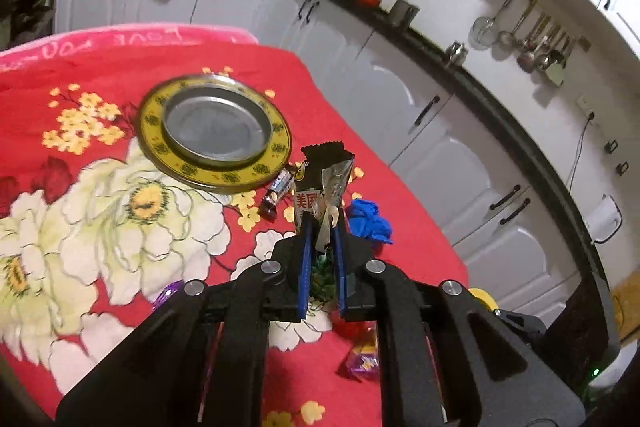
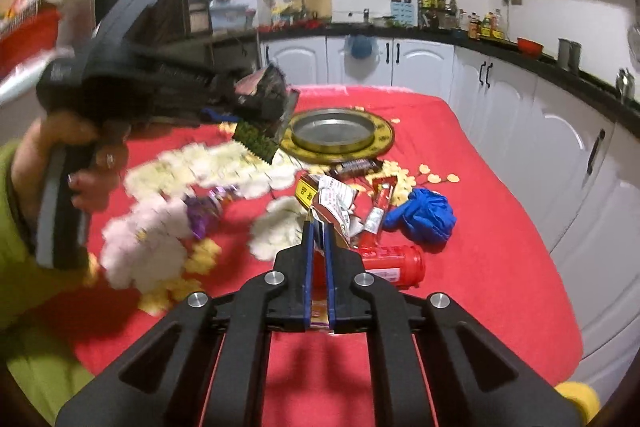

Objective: Collect trash
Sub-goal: 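Grasp the green-filled snack wrapper with the left tool while the right tool grasps the yellow candy box, then carry both items over the yellow-rimmed bin and open both tools to drop them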

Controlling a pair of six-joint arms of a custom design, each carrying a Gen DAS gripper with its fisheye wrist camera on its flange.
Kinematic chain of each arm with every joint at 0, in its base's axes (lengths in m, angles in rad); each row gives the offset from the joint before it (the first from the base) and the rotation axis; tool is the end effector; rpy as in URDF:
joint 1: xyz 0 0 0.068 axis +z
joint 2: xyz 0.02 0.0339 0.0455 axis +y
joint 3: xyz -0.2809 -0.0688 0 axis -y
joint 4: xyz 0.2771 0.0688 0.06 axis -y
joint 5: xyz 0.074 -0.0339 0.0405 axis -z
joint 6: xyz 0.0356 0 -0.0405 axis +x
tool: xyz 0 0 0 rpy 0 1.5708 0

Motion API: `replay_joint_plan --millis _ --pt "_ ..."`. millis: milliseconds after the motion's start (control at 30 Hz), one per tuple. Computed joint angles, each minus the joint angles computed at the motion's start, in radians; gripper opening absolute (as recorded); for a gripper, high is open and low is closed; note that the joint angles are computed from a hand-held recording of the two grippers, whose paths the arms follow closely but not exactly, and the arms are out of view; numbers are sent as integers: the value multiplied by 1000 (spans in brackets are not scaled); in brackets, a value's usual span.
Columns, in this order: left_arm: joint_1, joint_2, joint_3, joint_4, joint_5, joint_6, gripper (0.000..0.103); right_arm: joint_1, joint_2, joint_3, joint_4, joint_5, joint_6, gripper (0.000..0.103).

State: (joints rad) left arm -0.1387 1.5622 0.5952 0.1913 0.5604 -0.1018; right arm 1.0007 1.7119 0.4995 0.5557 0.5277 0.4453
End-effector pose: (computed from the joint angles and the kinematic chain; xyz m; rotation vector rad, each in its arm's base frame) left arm 0.2932 -0.0600 0.1274 0.3214 2.3021 -0.7755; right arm 0.1748 0.2394 0.0892 -0.3102 2.1149 0.2602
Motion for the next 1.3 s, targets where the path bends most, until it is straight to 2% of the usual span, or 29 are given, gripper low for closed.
replay_joint_plan --millis 133,233,500,1000,1200,1300 --pt "42 -119 -82 17 4 0 5 82 -80 -22 -38 82 93 4" --pt "64 -195 -127 6 8 23 5 132 -133 -12 -120 139 151 3" --pt "102 -368 -211 -26 20 51 5 230 -208 20 -272 253 235 3" --pt "96 -563 -287 -109 26 93 5 353 -319 30 -502 411 410 3" --pt "30 -645 -321 -151 3 94 5 424 -377 27 -679 501 569 3" --pt "-26 -687 -333 -173 -15 83 5 470 -404 37 -818 553 683 3"
